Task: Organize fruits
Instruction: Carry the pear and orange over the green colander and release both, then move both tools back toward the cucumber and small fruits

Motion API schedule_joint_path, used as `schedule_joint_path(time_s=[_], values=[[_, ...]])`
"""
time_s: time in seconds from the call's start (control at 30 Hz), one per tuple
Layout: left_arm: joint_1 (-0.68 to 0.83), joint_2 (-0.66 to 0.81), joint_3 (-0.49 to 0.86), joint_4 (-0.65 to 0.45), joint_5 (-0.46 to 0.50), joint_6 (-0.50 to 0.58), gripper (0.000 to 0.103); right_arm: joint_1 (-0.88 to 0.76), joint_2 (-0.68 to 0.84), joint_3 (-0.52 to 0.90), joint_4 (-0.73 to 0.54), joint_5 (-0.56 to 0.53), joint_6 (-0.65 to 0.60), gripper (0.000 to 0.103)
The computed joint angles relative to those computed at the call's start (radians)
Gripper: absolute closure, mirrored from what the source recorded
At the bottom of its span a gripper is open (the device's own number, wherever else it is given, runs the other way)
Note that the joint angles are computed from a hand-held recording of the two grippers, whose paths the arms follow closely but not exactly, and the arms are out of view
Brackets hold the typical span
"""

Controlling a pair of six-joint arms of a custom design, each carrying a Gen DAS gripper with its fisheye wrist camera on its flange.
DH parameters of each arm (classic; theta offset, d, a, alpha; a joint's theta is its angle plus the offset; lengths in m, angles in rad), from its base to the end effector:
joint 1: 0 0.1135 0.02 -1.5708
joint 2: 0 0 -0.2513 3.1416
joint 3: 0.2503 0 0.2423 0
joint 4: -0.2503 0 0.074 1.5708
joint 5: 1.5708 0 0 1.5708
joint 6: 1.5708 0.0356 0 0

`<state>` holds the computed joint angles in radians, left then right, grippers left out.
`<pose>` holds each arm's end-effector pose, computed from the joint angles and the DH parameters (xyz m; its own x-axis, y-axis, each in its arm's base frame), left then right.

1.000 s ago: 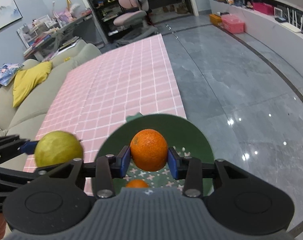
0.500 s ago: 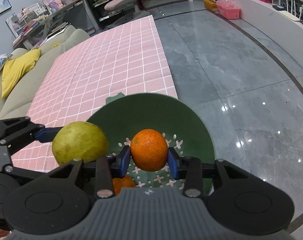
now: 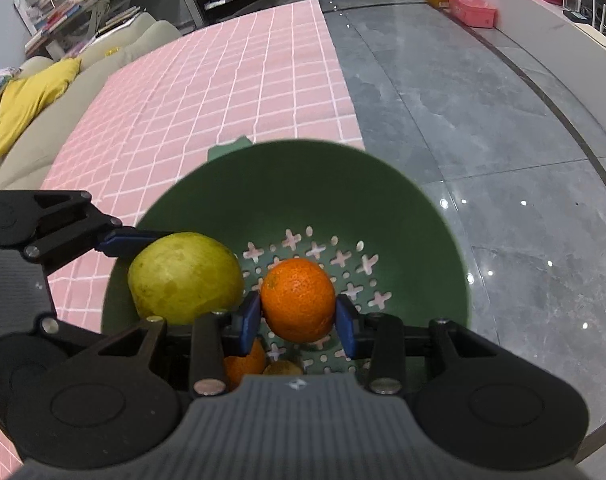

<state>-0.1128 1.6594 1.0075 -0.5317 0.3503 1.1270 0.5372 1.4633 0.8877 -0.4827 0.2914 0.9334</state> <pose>0.3025 -0.0466 0.1696 -0.1833 0.8745 -0.4491 0.9316 0.3003 0.2046 0.2420 0.1323 0.1917 -0.7422 0.4539 -0.4930 0.3821 0.8910 0.2451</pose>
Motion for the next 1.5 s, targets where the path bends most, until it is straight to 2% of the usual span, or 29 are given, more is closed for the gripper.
schedule_joint_path(time_s=[0.3, 0.5, 0.73, 0.93, 1.0, 1.07, 1.23, 1.3, 1.33, 1.37, 1.43, 1.5], values=[[-0.024, 0.059, 0.078, -0.053, -0.018, -0.018, 0.029, -0.017, 0.013, -0.008, 0.039, -0.012, 0.022, 0.065], [-0.026, 0.061, 0.104, -0.082, -0.024, -0.056, 0.027, -0.002, -0.039, -0.025, 0.039, 0.051, 0.045, 0.059], [0.025, 0.114, 0.273, -0.263, 0.071, -0.161, 0.027, 0.006, -0.180, -0.069, 0.023, 0.125, 0.091, 0.058], [0.033, 0.135, 0.352, -0.351, 0.065, -0.225, 0.027, 0.024, -0.278, -0.075, -0.030, 0.156, 0.129, 0.058], [0.027, 0.126, 0.339, -0.334, 0.038, -0.239, 0.024, 0.031, -0.304, -0.078, -0.047, 0.163, 0.131, 0.058], [-0.003, 0.084, 0.263, -0.264, -0.048, -0.267, 0.025, 0.039, -0.318, -0.078, -0.060, 0.172, 0.137, 0.058], [-0.080, 0.058, 0.160, -0.167, -0.163, -0.233, 0.025, 0.059, -0.368, -0.093, -0.085, 0.178, 0.150, 0.058], [-0.109, 0.041, 0.114, -0.103, -0.197, -0.246, 0.023, 0.067, -0.380, -0.095, -0.097, 0.179, 0.148, 0.058], [-0.118, 0.019, 0.082, -0.065, -0.206, -0.260, 0.018, 0.070, -0.386, -0.096, -0.103, 0.181, 0.148, 0.058], [-0.121, 0.024, 0.093, -0.065, -0.210, -0.288, 0.010, 0.068, -0.391, -0.096, -0.106, 0.180, 0.147, 0.058], [-0.110, 0.071, 0.175, -0.131, -0.187, -0.370, 0.006, 0.069, -0.402, -0.097, -0.113, 0.182, 0.149, 0.058], [-0.084, 0.134, 0.294, -0.245, -0.116, -0.453, 0.005, 0.072, -0.408, -0.097, -0.116, 0.187, 0.151, 0.058]])
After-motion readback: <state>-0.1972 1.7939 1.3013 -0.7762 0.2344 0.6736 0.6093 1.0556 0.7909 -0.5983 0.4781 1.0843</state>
